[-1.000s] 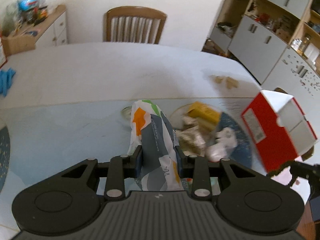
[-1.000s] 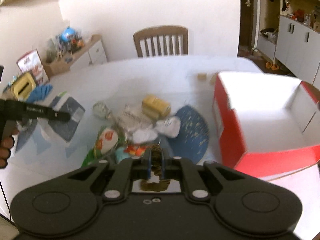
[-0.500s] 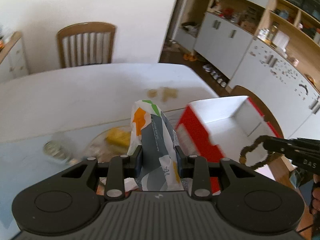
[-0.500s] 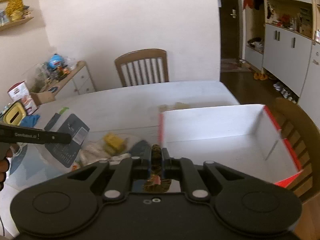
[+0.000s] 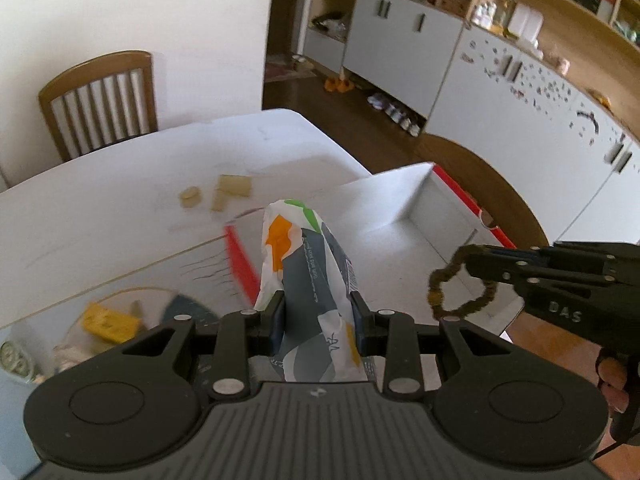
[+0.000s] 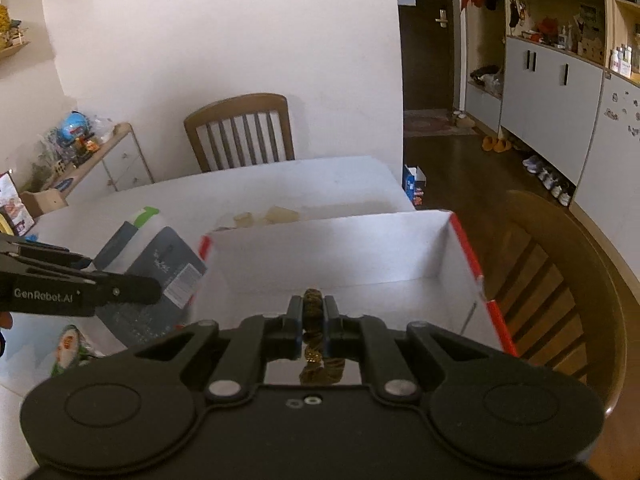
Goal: Organize objects
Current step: 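Carry both held items over the red shoebox and open both grippers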
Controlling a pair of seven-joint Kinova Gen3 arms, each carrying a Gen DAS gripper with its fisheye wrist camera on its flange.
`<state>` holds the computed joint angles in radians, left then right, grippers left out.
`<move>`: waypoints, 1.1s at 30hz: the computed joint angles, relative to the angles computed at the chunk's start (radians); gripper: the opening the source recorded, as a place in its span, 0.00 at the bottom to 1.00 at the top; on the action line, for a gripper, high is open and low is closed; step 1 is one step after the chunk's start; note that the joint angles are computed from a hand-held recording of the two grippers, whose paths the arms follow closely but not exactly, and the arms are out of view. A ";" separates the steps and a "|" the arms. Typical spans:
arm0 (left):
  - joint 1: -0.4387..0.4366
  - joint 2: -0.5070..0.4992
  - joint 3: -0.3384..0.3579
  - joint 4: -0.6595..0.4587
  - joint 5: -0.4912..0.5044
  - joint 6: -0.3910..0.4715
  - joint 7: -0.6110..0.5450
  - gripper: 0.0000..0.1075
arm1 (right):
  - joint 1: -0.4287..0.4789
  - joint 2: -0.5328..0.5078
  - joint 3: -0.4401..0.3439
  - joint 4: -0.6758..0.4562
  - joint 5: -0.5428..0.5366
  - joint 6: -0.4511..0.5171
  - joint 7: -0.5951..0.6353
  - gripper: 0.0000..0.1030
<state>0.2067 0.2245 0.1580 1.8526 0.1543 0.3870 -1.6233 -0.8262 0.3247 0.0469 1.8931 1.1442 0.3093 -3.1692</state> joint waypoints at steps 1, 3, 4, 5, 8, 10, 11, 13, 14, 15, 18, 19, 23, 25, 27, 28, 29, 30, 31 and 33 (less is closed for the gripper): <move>0.026 0.015 -0.011 -0.014 -0.023 0.002 0.024 0.30 | 0.015 0.005 -0.005 0.001 -0.014 -0.005 0.020 0.08; 0.068 0.057 -0.026 -0.054 -0.061 0.017 0.067 0.30 | 0.047 0.015 -0.003 0.008 -0.044 -0.042 0.061 0.08; 0.083 0.079 -0.029 -0.073 -0.076 0.025 0.081 0.30 | 0.056 0.023 0.003 0.008 -0.064 -0.053 0.084 0.08; 0.102 0.100 -0.035 -0.092 -0.094 0.032 0.097 0.30 | 0.068 0.031 0.005 0.007 -0.088 -0.065 0.113 0.08; 0.160 0.164 -0.055 -0.153 -0.150 0.060 0.146 0.30 | 0.105 0.054 -0.003 0.002 -0.166 -0.078 0.204 0.08; 0.176 0.202 -0.056 -0.190 -0.165 0.082 0.165 0.30 | 0.115 0.070 -0.004 -0.007 -0.211 -0.062 0.261 0.08; 0.190 0.221 -0.061 -0.206 -0.176 0.087 0.177 0.30 | 0.124 0.077 -0.009 -0.011 -0.237 -0.060 0.292 0.08; 0.214 0.254 -0.074 -0.239 -0.199 0.103 0.202 0.30 | 0.145 0.091 -0.019 -0.018 -0.284 -0.063 0.349 0.08; 0.225 0.272 -0.078 -0.256 -0.210 0.110 0.212 0.30 | 0.156 0.098 -0.024 -0.020 -0.305 -0.067 0.377 0.07; 0.235 0.290 -0.083 -0.273 -0.220 0.119 0.221 0.30 | 0.167 0.103 -0.030 -0.021 -0.326 -0.072 0.405 0.07; 0.247 0.329 -0.085 -0.310 -0.238 0.143 0.235 0.30 | 0.202 0.115 -0.059 -0.028 -0.386 -0.069 0.494 0.07; 0.242 0.339 -0.078 -0.319 -0.234 0.151 0.233 0.30 | 0.203 0.118 -0.059 -0.029 -0.400 -0.065 0.516 0.08; 0.237 0.369 -0.068 -0.355 -0.229 0.187 0.229 0.30 | 0.258 0.140 -0.104 -0.055 -0.489 -0.042 0.634 0.08; 0.225 0.380 -0.053 -0.372 -0.219 0.210 0.212 0.30 | 0.262 0.149 -0.107 -0.064 -0.519 -0.032 0.677 0.08; 0.225 0.388 -0.054 -0.384 -0.215 0.231 0.209 0.30 | 0.263 0.159 -0.108 -0.076 -0.547 -0.022 0.719 0.08; 0.225 0.393 -0.053 -0.391 -0.213 0.242 0.206 0.30 | 0.262 0.164 -0.107 -0.082 -0.561 -0.015 0.739 0.08; 0.232 0.394 -0.059 -0.392 -0.216 0.249 0.210 0.30 | 0.256 0.167 -0.099 -0.084 -0.570 -0.011 0.754 0.08; 0.237 0.395 -0.064 -0.395 -0.221 0.255 0.214 0.30 | 0.247 0.169 -0.087 -0.084 -0.578 -0.014 0.764 0.08; 0.244 0.399 -0.070 -0.401 -0.226 0.262 0.219 0.30 | 0.243 0.171 -0.081 -0.084 -0.590 -0.018 0.778 0.08; 0.239 0.399 -0.068 -0.402 -0.223 0.266 0.220 0.41 | 0.243 0.173 -0.074 -0.084 -0.618 -0.025 0.807 0.10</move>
<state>0.4452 0.6235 0.0903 1.4501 -0.0683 0.6531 -1.4034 -0.5830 0.4977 -0.0275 1.8086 0.5265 0.2840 -2.3619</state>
